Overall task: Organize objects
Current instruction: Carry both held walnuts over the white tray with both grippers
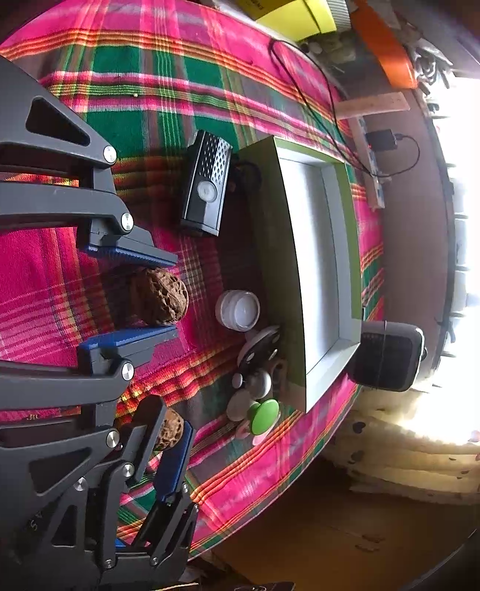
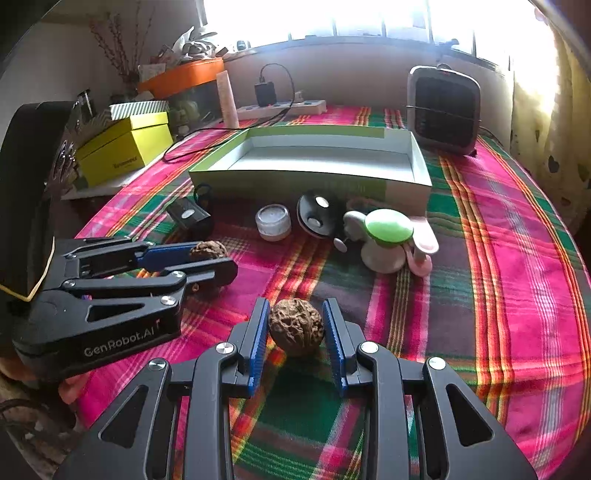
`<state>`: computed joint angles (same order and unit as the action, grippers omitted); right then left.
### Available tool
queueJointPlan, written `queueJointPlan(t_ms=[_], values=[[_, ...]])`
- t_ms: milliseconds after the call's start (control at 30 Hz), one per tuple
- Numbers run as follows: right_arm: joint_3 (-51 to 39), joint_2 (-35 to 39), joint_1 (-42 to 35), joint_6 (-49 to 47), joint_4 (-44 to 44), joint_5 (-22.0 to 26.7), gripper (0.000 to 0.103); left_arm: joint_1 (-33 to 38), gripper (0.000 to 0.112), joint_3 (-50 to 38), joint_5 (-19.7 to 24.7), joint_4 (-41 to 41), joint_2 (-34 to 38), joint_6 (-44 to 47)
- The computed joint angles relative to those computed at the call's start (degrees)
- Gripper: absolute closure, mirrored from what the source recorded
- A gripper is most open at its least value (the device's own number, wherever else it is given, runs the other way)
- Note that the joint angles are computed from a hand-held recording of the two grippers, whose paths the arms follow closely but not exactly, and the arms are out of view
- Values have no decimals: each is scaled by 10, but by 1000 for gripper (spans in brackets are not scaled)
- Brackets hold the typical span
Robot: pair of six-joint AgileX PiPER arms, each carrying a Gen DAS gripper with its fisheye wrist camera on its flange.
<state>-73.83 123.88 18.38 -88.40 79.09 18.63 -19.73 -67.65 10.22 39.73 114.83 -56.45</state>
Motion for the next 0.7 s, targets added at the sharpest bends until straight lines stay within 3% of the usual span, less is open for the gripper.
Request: queueJointPlan(t_ms=[400, 700], values=[[-50, 4, 4, 81, -77, 4, 72, 11, 83, -16, 12, -38, -15, 40], [-148, 33, 6, 217, -208, 15, 72, 29, 83, -74, 33, -92, -6, 116]])
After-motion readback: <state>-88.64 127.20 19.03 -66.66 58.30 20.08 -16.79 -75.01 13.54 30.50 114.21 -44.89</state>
